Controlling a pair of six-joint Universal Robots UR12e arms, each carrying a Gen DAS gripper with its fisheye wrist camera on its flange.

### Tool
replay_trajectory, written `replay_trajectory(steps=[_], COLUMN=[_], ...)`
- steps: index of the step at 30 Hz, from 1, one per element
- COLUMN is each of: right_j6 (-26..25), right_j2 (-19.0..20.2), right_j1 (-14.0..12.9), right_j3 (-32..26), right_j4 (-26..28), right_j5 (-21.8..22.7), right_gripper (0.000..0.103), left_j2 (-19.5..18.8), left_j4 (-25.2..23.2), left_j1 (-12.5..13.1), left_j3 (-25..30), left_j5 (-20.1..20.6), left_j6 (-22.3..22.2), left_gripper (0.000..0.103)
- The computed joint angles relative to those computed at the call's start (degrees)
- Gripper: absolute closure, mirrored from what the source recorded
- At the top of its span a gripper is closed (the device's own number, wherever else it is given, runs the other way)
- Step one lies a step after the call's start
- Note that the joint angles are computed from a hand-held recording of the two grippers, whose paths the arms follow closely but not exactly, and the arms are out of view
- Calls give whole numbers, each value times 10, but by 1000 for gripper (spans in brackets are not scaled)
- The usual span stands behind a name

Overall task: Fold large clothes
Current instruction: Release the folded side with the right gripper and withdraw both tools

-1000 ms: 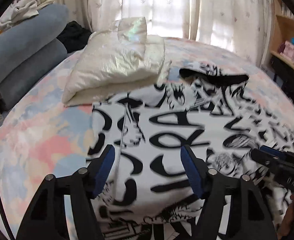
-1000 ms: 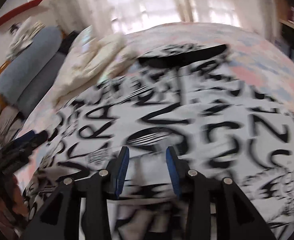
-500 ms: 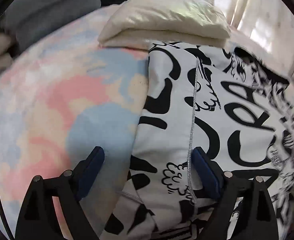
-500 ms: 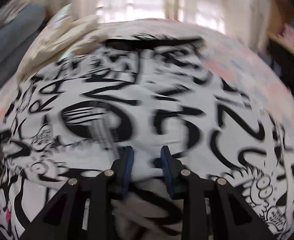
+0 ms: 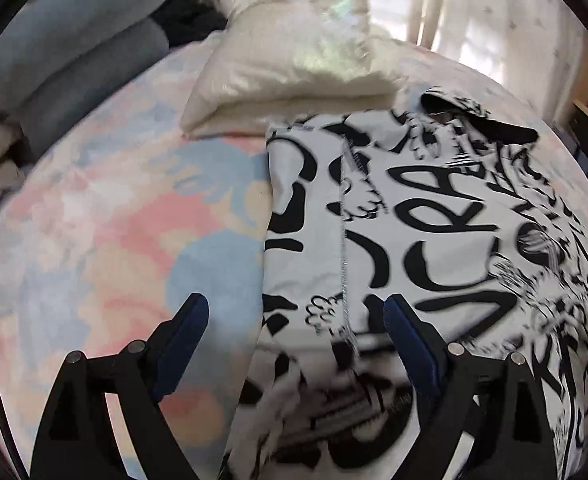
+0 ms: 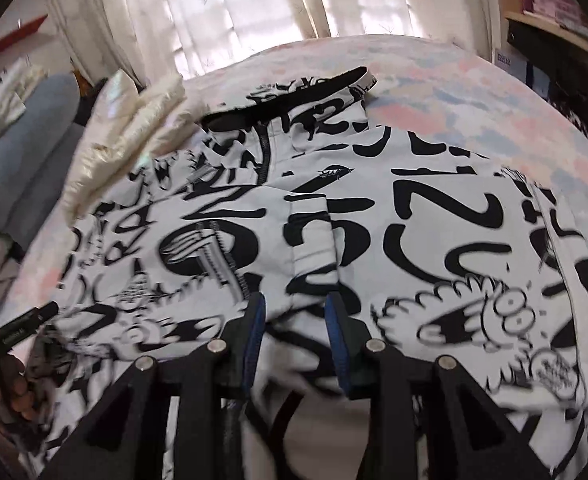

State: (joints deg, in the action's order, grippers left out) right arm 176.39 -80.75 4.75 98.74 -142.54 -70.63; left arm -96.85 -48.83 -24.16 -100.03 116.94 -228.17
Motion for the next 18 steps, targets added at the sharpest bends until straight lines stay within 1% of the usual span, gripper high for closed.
replay_trajectory(steps=[2,4,6,8,14,18], right_j6=[8,9,8,3,-15,-28], right_j2=[-13,-28,-41,-57,-102,-130], right_j1=[-5,-9,-13,-16,-27,-35], right_j3=[9,19,27,38,69,88], right_j4=[0,0,-1,-2,-5,-4], right_j5=[14,21,28,33,48,59], right_gripper=[72,70,63,63,63,63], left_j2=[7,16,25,33,53,65], left_j4=[-7,-11,-18,-24,-55,-72], left_j1=[-9,-20,-28,-38,-78,-95], left_j3=[4,6,7,7,10,8], left_j5=[11,15,19,22,49,59], left_j6=[5,1,-5,-9,-33,-55], left_gripper=[14,14,14,14,14,14])
